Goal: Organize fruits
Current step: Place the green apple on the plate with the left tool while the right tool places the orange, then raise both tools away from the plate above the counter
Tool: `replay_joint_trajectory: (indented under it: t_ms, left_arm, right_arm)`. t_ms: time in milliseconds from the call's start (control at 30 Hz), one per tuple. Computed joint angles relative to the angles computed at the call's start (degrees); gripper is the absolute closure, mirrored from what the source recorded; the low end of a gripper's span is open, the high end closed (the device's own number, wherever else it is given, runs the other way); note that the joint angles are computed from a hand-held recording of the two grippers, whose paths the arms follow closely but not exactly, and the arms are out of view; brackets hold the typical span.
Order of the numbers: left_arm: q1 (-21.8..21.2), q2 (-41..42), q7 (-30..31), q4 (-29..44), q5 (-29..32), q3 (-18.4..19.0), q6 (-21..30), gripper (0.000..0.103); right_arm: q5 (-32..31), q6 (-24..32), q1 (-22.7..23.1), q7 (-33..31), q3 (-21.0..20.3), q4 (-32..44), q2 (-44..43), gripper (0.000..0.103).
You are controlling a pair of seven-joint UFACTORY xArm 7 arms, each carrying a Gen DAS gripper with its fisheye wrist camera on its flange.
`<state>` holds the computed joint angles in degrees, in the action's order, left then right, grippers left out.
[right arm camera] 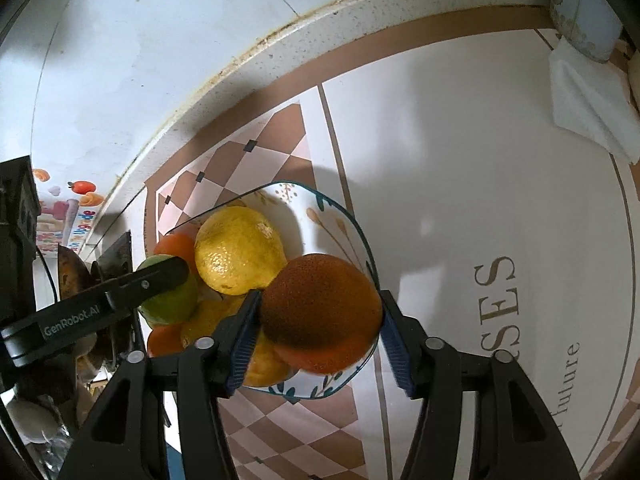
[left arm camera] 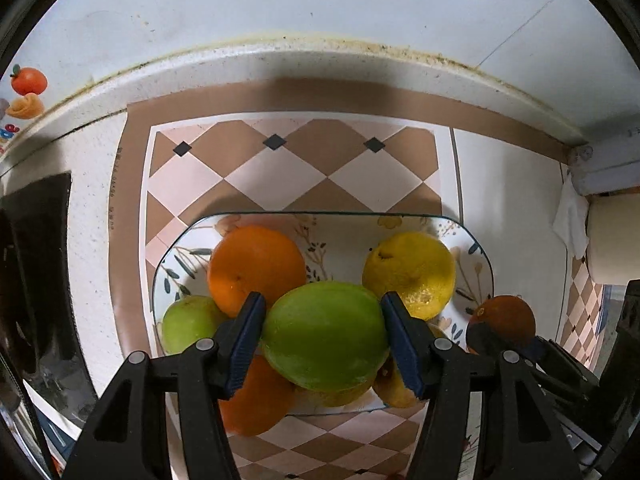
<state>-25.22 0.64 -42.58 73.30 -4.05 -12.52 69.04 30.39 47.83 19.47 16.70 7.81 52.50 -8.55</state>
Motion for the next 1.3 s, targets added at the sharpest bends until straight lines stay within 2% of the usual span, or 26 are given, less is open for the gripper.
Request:
replay_joint_trajectory:
  t_ms: [33,100,133,167,300,433,600,933,1300]
  left_arm:
    - [0.1,0.1,-0.1,0.1,-0.1,0.1,-0.1,0.044]
    - [0.1,0.2,-0.1,0.6,0.1,0.1,0.0,0.027]
    - [0.1,0.1,-0.2,0.8,0.3,0.1,0.1,0.014]
    - [0.2,0.0,-0.4,1.0,0.5,0.2,0.1,0.012]
    - [0.3,-1.6,-1.4,0.7,1.9,0.2,0.4,0.012]
    - [0.1,-4.5,-2.4,-0.8,4.6,-0.5,1.5,0.012]
    - [-0.5,-10.2,-5.2,-4.7,9.7,-2.6,3.9,0.012]
    - [-0.6,-22.2,-9.5,-11.6,11.5,-6.4,6.3,0.012]
    - [-0.1,-32.1,-13.3,-10.5,12.9,-12.1,10.8,0.012]
  right_arm:
    - [0.2,0.2,-0.1,-0.2,-0.2,-0.1,-0.2,0.025]
    - [-0.8,0.6,-0.3,0.4,-0.2,0.2,-0.4,0.023]
    - [-1.2,1.0,-0.4,0.4,-0.3,0.4,-0.5,0.023]
    - [-2.1,1.6,-0.6,1.0,-0.2,0.7,-0.6,0.022]
    - [-8.8,3.6,-0.9,3.9,0.9,1.5,-2.2,0.011]
    - [-17.3,6.8,-0.6,7.7,2.7,2.3,-4.6,0.008]
    - [-24.5,9.3,0.6,11.0,4.7,2.4,-7.9,0.008]
    - [-28.8,13.8,3.3,15.3,7.7,1.9,-15.9,0.008]
    - [-30.0,19.3,4.8,19.3,11.1,2.8,-26.3,0.008]
